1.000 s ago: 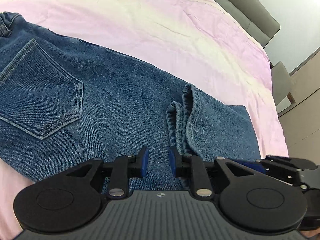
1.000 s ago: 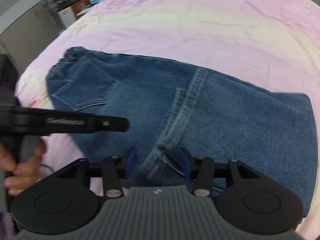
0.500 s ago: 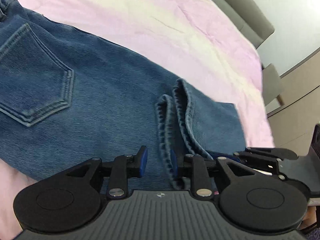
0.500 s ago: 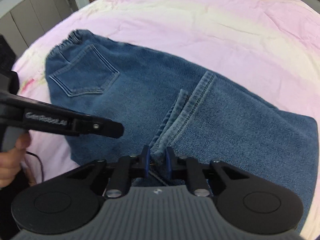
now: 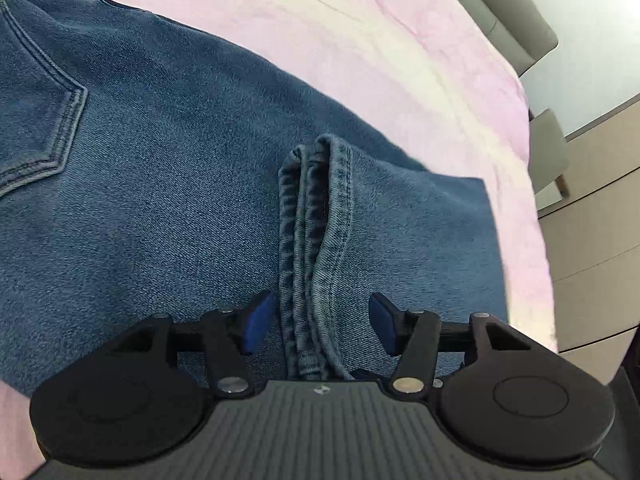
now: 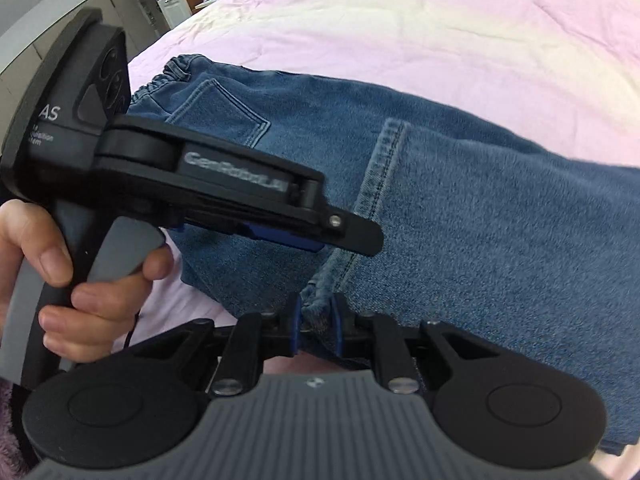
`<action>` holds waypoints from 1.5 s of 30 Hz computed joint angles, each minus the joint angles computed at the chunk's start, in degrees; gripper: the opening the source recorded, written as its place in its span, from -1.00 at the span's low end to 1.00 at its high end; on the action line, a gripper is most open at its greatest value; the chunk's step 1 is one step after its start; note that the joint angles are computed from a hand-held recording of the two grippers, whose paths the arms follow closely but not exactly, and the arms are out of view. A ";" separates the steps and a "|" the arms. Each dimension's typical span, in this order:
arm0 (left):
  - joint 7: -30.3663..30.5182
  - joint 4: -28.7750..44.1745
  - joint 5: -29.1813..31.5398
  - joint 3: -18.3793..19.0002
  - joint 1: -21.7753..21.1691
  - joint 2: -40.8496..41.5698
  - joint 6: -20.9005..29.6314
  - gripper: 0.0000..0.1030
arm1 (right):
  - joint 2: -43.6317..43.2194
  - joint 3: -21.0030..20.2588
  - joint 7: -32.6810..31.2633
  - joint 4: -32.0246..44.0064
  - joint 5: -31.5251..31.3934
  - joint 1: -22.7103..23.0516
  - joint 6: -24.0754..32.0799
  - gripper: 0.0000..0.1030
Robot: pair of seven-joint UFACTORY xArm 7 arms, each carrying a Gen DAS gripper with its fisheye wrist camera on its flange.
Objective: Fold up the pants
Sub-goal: 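Lower the hem onto the jeans with the right gripper while the left gripper pinches the fold, then open both grippers and release the folded leg hems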
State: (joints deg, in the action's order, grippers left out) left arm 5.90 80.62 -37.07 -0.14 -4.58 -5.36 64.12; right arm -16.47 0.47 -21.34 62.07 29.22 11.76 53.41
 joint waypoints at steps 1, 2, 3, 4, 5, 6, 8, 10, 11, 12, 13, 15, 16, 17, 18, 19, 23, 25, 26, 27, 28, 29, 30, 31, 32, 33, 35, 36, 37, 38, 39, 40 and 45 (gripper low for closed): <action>0.28 -0.39 0.74 -0.35 -0.20 -0.10 -0.86 0.21 | -0.30 -0.10 -0.05 -0.72 0.54 0.01 -0.46 -0.77; 0.58 -0.74 1.81 -0.70 -0.45 -0.25 -1.63 0.21 | -0.68 -0.30 -0.18 -1.52 1.26 0.02 -1.03 -0.76; 0.98 -0.93 3.20 -1.09 -0.77 -0.36 -2.35 0.09 | -1.03 -0.43 -0.17 -2.18 1.90 0.06 -1.57 -0.76; 1.27 -1.10 4.75 -1.47 -1.10 -0.52 -3.06 -0.12 | -1.34 -0.51 -0.14 -2.79 2.41 0.10 -2.12 -0.76; 0.94 -1.44 6.60 -1.86 -1.39 -0.85 -3.91 -0.18 | -1.74 -0.50 -0.02 -3.51 2.75 0.14 -2.83 -0.76; 0.72 -2.07 7.39 -2.01 -1.65 -1.36 -4.87 -0.26 | -2.12 -0.38 0.13 -4.13 2.85 0.22 -3.64 -0.75; 0.87 -3.54 8.41 -2.13 -2.21 -2.66 -7.06 -0.40 | -3.06 -0.68 -0.12 -5.33 3.88 0.61 -5.08 -0.66; 2.10 -5.12 9.42 -2.21 -2.88 -4.24 -9.55 -0.52 | -4.30 -1.09 0.28 -6.33 4.61 0.73 -6.05 -0.43; 2.74 -5.81 9.77 -2.21 -3.24 -4.96 -10.68 -0.55 | -5.22 -1.32 0.70 -6.93 4.58 0.59 -6.35 -0.32; 3.27 -6.26 10.27 -2.28 -3.63 -5.62 -11.81 -0.60 | -6.23 -1.45 1.00 -7.64 4.15 0.38 -6.92 -0.18; 3.58 -6.40 10.57 -2.24 -3.97 -6.13 -12.53 -0.64 | -7.68 -1.76 1.13 -8.45 3.18 -0.08 -7.21 -0.17; 4.85 -5.61 11.22 -2.08 -4.67 -6.70 -13.74 -0.65 | -10.12 -2.32 1.87 -9.72 0.93 -1.11 -7.77 -0.12; 5.33 -4.08 11.31 -1.96 -5.01 -6.20 -13.74 -0.66 | -11.36 -2.54 2.73 -10.36 -0.53 -1.98 -8.19 -0.08; 5.50 -1.91 11.62 -2.07 -5.37 -5.19 -13.41 -0.66 | -12.72 -3.21 3.37 -10.95 -1.87 -2.92 -8.21 -0.07; 5.75 0.72 12.20 -2.25 -5.63 -3.95 -12.96 -0.66 | -13.71 -3.94 3.92 -11.30 -2.93 -3.71 -8.13 -0.07; 6.10 3.03 12.72 -2.31 -5.71 -2.94 -12.42 -0.66 | -14.51 -4.49 4.62 -11.52 -4.14 -4.64 -8.16 -0.07; 8.34 12.95 14.50 -2.85 -5.60 2.12 -9.62 -0.67 | -16.21 -6.64 6.50 -11.30 -8.67 -8.22 -8.46 -0.08; 7.20 15.99 17.20 -3.29 -5.15 4.95 -7.24 -0.67 | -15.74 -6.92 7.98 -10.45 -11.38 -10.34 -8.26 -0.20; 5.96 16.53 18.23 -3.34 -4.78 6.21 -5.94 -0.67 | -15.12 -6.98 8.68 -9.90 -12.65 -11.24 -8.06 -0.32; 5.24 16.29 18.84 -3.42 -4.47 7.21 -5.31 -0.67 | -14.44 -7.65 8.61 -9.34 -13.06 -11.57 -7.64 -0.63; 4.82 15.17 18.90 -3.43 -4.09 7.56 -5.38 -0.67 | -13.53 -8.31 8.34 -8.84 -12.94 -11.63 -7.59 -0.79; 4.51 13.85 18.72 -3.44 -3.73 7.62 -5.42 -0.67 | -12.44 -8.23 8.61 -8.53 -12.94 -11.72 -7.96 -0.79; 4.24 12.51 18.28 -3.51 -3.47 7.48 -5.50 -0.67 | -11.75 -8.38 8.46 -8.38 -12.90 -11.79 -8.03 -0.79; 3.86 10.70 18.11 -3.62 -3.36 6.87 -6.43 -0.67 | -11.35 -8.95 7.71 -8.37 -12.50 -11.72 -7.83 -0.80; 3.43 8.84 17.80 -3.70 -3.29 6.15 -7.50 -0.66 | -10.71 -9.09 7.12 -8.33 -11.92 -11.43 -7.88 -0.80; 2.88 7.38 17.35 -3.75 -3.27 5.66 -8.76 -0.65 | -10.28 -9.09 6.58 -8.41 -11.39 -11.16 -7.77 -0.80; 2.24 5.48 16.53 -3.72 -3.21 5.05 -10.46 -0.64 | -9.45 -8.58 5.70 -8.86 -11.59 -11.13 -6.97 -0.80; 2.15 4.74 16.26 -3.70 -3.20 4.84 -11.15 -0.62 | -8.94 -7.49 5.95 -9.29 -12.92 -11.58 -7.53 -0.80; 2.21 3.95 16.18 -3.73 -3.25 4.61 -11.91 -0.60 | -8.67 -6.78 6.14 -9.87 -13.80 -11.84 -7.95 -0.80; 2.39 2.63 16.02 -3.73 -3.29 3.96 -12.82 -0.59 | -8.04 -6.30 6.59 -10.22 -14.11 -11.92 -8.41 -0.79; 2.29 1.98 15.90 -3.72 -3.36 3.74 -13.44 -0.57 | -7.44 -5.96 7.04 -10.52 -14.40 -11.99 -8.60 -0.79; 2.15 1.49 15.89 -3.74 -3.45 3.67 -13.97 -0.55 | -6.55 -5.73 7.29 -10.46 -14.74 -11.99 -8.19 -0.80; 2.57 0.94 15.85 -3.54 -3.61 3.00 -13.74 -0.55 | 0.02 -5.53 7.77 -1.85 -15.57 -12.32 -0.41 -0.80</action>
